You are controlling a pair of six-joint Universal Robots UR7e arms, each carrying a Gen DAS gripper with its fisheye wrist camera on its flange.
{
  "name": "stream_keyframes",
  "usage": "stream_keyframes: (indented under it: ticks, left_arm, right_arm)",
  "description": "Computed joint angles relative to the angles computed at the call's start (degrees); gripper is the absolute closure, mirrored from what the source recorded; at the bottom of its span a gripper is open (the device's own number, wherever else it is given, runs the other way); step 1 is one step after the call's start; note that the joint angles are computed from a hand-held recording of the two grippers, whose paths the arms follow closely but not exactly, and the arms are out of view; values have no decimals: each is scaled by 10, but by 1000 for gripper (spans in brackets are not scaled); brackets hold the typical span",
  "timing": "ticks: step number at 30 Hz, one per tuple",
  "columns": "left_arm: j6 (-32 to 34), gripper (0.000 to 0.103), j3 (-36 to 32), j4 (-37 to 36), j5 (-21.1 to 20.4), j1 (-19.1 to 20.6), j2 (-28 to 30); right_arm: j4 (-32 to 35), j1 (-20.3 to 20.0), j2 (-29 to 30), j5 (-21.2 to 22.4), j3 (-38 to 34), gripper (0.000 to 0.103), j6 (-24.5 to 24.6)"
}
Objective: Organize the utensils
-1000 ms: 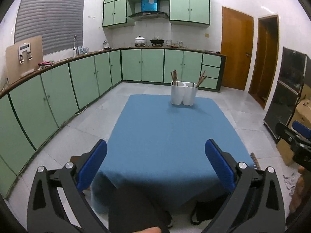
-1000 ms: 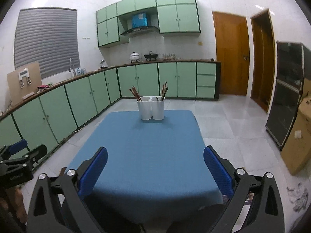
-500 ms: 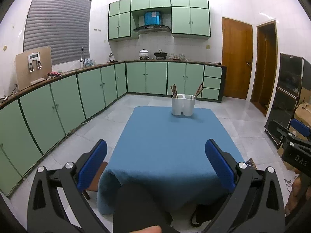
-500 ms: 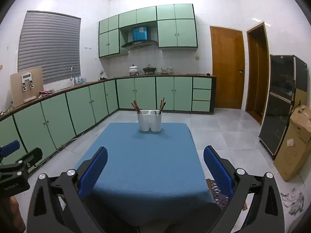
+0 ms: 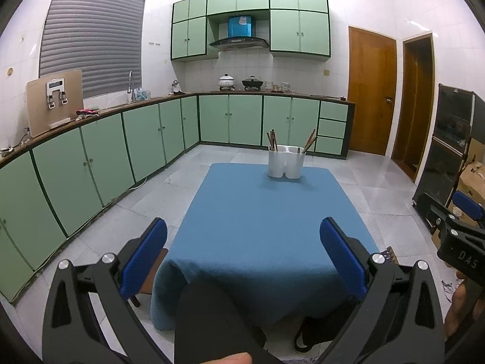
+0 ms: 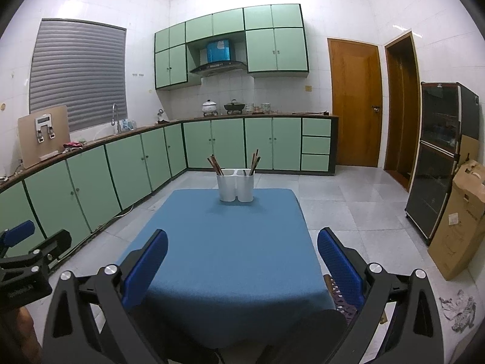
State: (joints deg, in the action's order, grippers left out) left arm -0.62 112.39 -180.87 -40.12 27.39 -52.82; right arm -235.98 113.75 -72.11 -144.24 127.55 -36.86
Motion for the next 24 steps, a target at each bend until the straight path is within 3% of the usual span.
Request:
stream_keyframes:
  ticks: [24]
  left_arm:
    - [-11, 5, 1, -1, 5, -5, 3]
  right_arm:
    - [2, 3, 0, -1, -2, 6, -6]
